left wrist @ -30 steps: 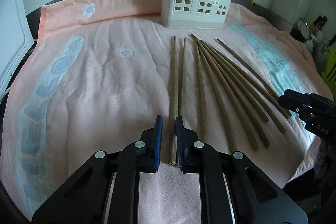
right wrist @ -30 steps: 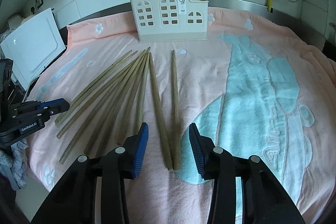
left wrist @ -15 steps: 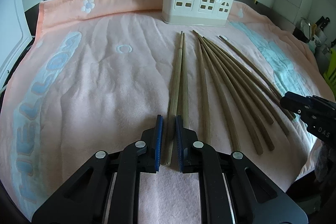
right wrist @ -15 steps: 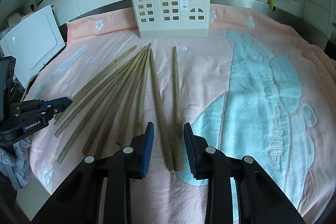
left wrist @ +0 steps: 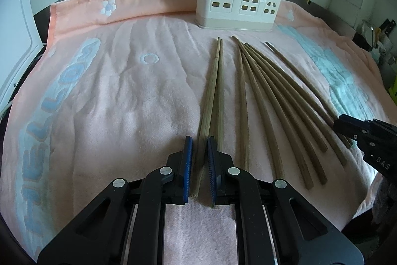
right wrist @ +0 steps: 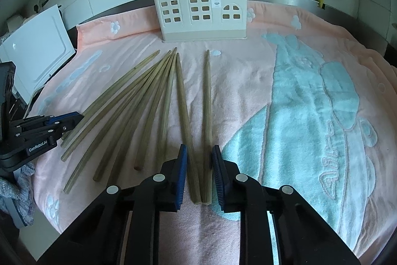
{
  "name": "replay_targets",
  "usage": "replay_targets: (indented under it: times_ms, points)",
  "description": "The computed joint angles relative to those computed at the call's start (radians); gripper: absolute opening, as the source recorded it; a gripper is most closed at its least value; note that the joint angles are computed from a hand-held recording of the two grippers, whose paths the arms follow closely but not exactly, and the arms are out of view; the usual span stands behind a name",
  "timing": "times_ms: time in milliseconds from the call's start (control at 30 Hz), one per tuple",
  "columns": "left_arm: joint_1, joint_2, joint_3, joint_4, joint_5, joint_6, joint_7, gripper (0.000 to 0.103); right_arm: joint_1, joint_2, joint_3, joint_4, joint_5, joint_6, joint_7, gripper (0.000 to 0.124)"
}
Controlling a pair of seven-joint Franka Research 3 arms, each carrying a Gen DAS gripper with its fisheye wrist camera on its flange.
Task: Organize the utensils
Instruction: 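Close the left gripper on one chopstick while the right gripper grasps another, then lift the left gripper's chopstick into the white holder while the right gripper drops its own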
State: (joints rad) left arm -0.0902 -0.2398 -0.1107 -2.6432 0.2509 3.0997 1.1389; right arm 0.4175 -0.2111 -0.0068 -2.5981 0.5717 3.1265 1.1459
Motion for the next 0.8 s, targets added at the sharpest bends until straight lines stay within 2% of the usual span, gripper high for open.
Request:
replay_targets:
  times_ms: [100, 167, 267, 367, 500, 600, 667, 800]
  points:
    - [-0.070, -0.004, 0.069, -0.009, -0.064, 0.010, 0.053, 0.009, 0.016, -0.005, -0.019, 0.001, 0.021, 0.004, -0.014, 0.017]
    - [-0.091, -0.007, 0.087, -0.014, -0.093, 0.012, 0.079, 0.009, 0.012, -0.008, -0.017, 0.000, 0.022, 0.007, -0.011, 0.017]
    - [-0.083, -0.008, 0.078, -0.014, -0.103, 0.011, 0.091, 0.009, 0.016, -0.005, -0.025, 0.005, 0.032, 0.005, -0.015, 0.014]
    - [-0.086, -0.012, 0.075, -0.015, -0.112, 0.005, 0.111, 0.009, -0.034, 0.009, 0.016, 0.010, -0.015, -0.010, 0.027, 0.013]
    - [-0.039, -0.017, 0.026, -0.027, -0.085, 0.022, 0.075, 0.011, -0.044, 0.018, 0.026, 0.010, -0.033, -0.005, 0.041, 0.012]
    - [-0.046, -0.012, 0.034, -0.028, -0.082, 0.033, 0.068, 0.011, -0.049, 0.019, 0.026, 0.005, -0.048, 0.007, 0.055, 0.007]
    - [-0.070, -0.011, 0.057, -0.027, -0.090, 0.034, 0.083, 0.010, -0.024, 0.016, 0.004, 0.005, -0.027, 0.005, 0.038, 0.007]
    - [-0.165, -0.019, 0.148, -0.025, -0.166, 0.032, 0.155, 0.008, -0.016, -0.003, -0.001, -0.002, -0.024, 0.023, 0.034, 0.007]
